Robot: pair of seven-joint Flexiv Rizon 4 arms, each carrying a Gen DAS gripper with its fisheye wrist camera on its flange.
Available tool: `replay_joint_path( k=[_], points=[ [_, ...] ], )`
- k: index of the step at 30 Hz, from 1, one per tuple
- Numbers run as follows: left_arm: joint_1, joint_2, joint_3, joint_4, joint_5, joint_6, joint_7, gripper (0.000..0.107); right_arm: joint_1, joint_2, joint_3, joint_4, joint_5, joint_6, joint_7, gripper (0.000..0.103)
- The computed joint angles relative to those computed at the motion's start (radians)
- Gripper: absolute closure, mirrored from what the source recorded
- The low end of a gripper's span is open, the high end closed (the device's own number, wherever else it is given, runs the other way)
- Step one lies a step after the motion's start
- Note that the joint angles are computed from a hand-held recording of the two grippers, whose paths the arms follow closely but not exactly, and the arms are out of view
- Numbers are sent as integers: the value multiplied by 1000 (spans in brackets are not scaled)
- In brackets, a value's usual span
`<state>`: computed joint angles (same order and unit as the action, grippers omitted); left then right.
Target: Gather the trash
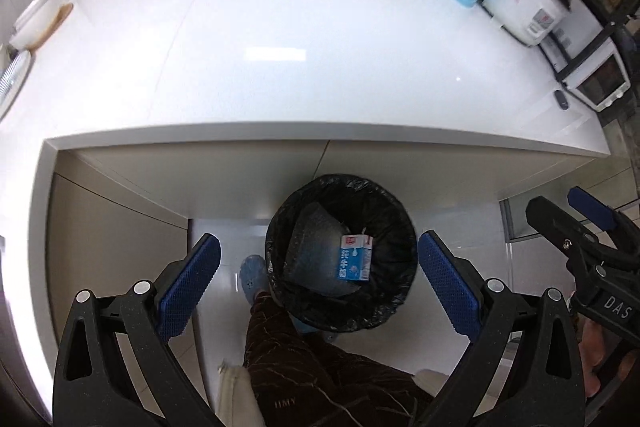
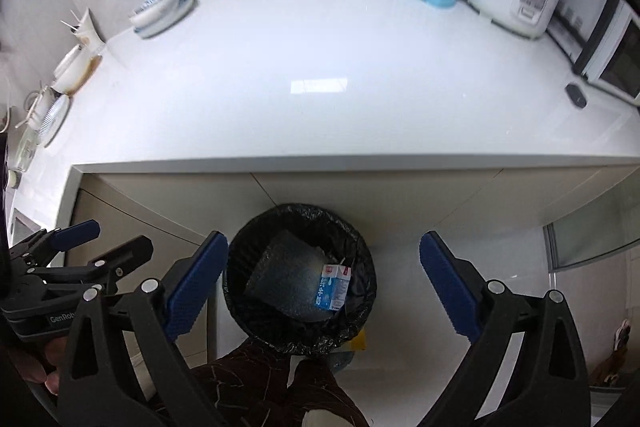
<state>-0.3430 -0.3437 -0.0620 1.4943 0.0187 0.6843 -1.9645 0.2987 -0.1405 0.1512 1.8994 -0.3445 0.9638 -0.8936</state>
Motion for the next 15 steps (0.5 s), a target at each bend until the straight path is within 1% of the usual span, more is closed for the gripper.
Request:
replay_joint_path(
  k=[3, 5, 8, 12, 15],
  points=[
    [-6, 35, 1, -13, 7, -17, -12, 10, -3, 40, 7, -6, 11, -27, -7, 10],
    [-15, 51, 4, -37, 36, -50, -32, 10, -2, 61, 12, -10, 14, -52, -9, 10],
    [-30, 77, 6, -62, 91, -75, -59, 10, 0, 87, 20, -16, 21, -88, -11, 10],
    [-21, 89, -8, -61, 71, -93, -58, 10, 1, 111, 27, -19, 29, -120, -9, 10],
    [-18, 86, -14, -66, 69, -104, -48, 10, -1, 112, 27, -22, 40, -130, -12, 10]
  ],
)
